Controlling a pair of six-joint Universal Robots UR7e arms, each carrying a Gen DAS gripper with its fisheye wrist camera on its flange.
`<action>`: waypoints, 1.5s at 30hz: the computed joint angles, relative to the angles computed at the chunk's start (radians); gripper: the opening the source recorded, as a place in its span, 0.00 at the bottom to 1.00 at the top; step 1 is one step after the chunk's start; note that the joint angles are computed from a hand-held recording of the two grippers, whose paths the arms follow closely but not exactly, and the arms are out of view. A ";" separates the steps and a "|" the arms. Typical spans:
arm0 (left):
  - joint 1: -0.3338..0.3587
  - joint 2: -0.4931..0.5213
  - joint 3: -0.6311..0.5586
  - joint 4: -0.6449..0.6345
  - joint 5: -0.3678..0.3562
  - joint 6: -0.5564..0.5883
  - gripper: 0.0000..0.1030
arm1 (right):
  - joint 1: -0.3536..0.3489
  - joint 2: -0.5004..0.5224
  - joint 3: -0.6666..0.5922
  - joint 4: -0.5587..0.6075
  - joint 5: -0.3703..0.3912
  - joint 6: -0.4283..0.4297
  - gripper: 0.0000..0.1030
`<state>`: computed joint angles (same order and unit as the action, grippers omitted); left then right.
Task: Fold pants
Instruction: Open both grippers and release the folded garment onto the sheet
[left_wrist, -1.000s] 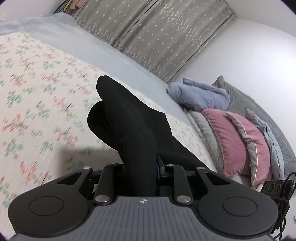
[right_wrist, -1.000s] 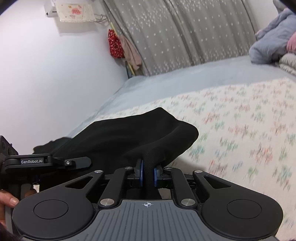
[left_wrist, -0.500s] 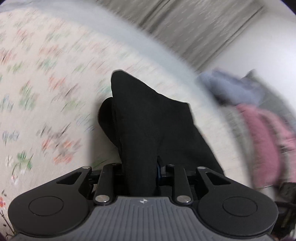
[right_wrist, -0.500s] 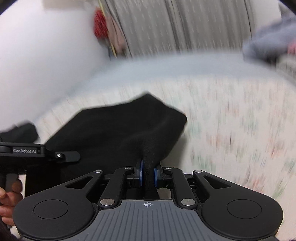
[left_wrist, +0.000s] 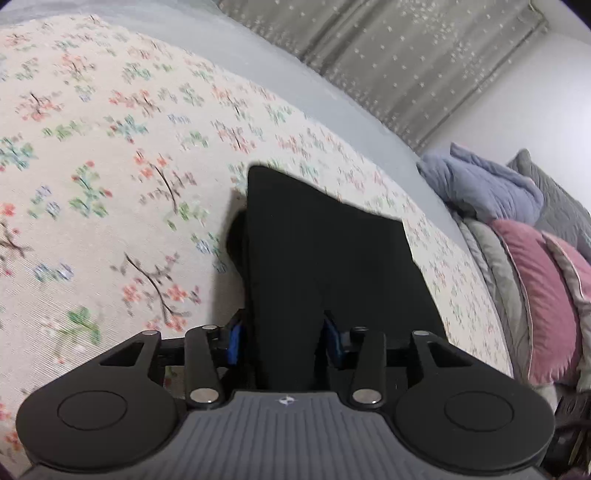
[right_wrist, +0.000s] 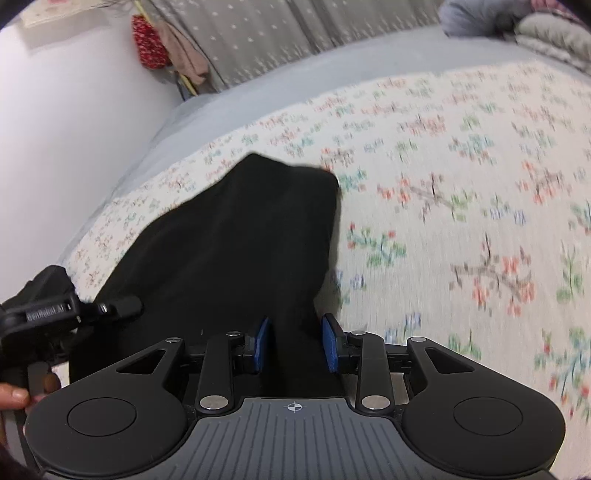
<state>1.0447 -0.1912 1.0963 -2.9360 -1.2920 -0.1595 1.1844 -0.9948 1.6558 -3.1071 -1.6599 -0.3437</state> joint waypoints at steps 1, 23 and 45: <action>-0.001 -0.006 0.009 -0.018 0.008 0.004 0.60 | 0.002 -0.008 0.013 0.001 -0.014 0.006 0.30; -0.226 -0.145 0.426 -0.562 0.433 0.334 0.86 | 0.133 -0.244 0.490 -0.538 0.039 -0.333 0.52; -0.350 -0.206 0.719 -0.853 0.525 0.318 0.98 | 0.149 -0.369 0.765 -0.795 0.007 -0.245 0.84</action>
